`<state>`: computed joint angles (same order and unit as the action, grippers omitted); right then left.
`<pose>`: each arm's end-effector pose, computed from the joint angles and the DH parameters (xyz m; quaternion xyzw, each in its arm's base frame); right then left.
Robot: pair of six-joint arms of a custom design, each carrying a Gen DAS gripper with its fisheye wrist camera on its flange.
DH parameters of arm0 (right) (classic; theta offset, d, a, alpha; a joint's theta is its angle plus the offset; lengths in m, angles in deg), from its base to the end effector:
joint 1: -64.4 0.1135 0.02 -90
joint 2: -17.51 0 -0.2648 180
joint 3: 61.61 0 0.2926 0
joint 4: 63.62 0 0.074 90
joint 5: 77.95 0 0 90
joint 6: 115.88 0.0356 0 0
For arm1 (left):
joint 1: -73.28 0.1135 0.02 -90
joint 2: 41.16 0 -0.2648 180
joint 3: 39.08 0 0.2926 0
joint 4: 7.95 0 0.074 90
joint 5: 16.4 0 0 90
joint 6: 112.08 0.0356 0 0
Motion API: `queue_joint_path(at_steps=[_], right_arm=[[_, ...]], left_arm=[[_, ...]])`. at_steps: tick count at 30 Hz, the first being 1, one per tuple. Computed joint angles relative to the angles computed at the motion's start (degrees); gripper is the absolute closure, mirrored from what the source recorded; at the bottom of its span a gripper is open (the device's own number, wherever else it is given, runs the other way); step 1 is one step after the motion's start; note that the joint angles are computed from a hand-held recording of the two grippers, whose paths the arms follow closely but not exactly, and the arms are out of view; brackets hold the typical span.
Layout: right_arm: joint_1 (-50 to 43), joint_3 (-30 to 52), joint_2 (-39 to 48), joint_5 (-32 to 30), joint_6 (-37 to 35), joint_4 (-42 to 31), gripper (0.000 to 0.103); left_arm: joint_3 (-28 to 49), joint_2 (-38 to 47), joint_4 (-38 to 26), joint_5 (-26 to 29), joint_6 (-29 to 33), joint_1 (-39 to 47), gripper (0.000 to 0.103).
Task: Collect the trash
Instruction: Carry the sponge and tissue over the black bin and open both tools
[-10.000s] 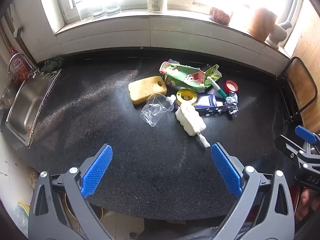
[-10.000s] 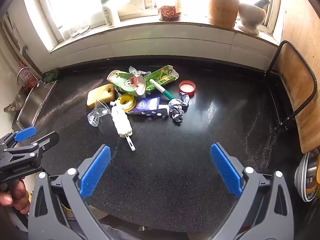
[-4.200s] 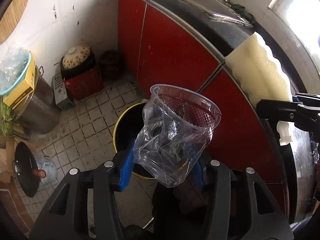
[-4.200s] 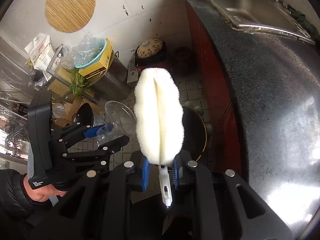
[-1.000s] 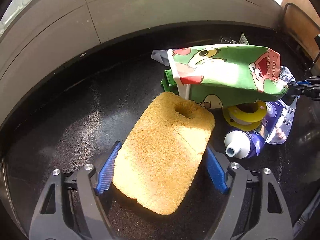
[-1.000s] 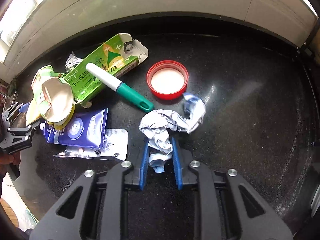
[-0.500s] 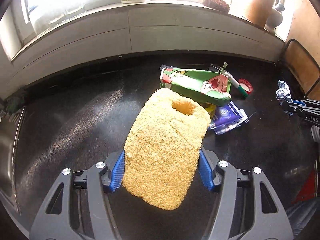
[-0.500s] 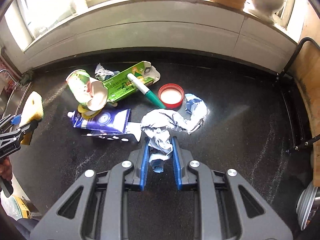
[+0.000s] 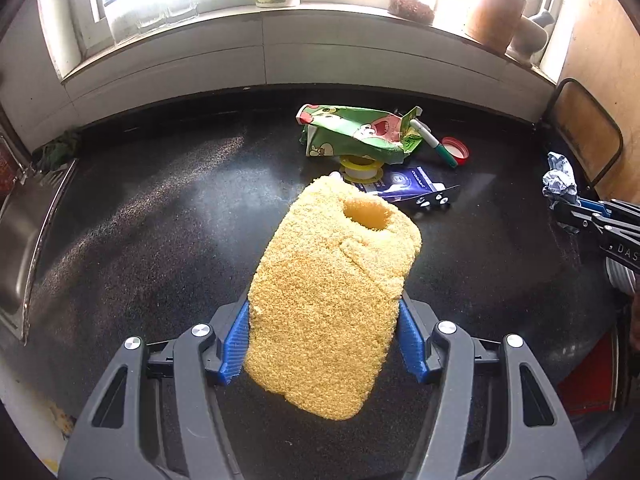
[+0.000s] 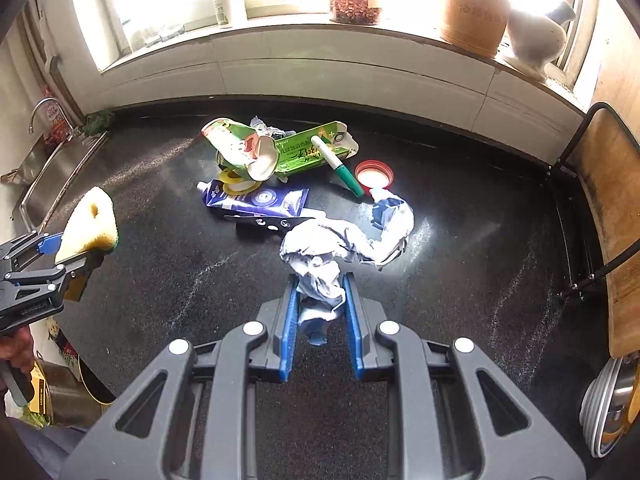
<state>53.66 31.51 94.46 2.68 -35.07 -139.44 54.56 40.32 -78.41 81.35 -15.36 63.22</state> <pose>0.2923 -0.0495 0.3588 -0.0084 0.9621 0.0325 0.2706 0.3184 -0.0614 0.3440 0.1583 0.9468 -0.0729 0.2705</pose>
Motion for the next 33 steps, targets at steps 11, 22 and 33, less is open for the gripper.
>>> queue_joint_path(at_steps=[11,22,33], right_arm=[[4.5,1.7,-0.7,-0.4,-1.2,-1.1,0.081],[29.6,11.7,8.6,-0.5,0.3,-1.3,0.081],[58.2,32.7,30.3,-9.4,0.3,-5.6,0.081]], left_arm=[[-2.0,-5.8,-1.1,-1.5,-1.5,4.3,0.042],[-8.9,-17.4,-5.0,-0.2,3.9,29.8,0.042],[-17.1,-21.2,-6.5,5.6,18.8,70.9,0.042]])
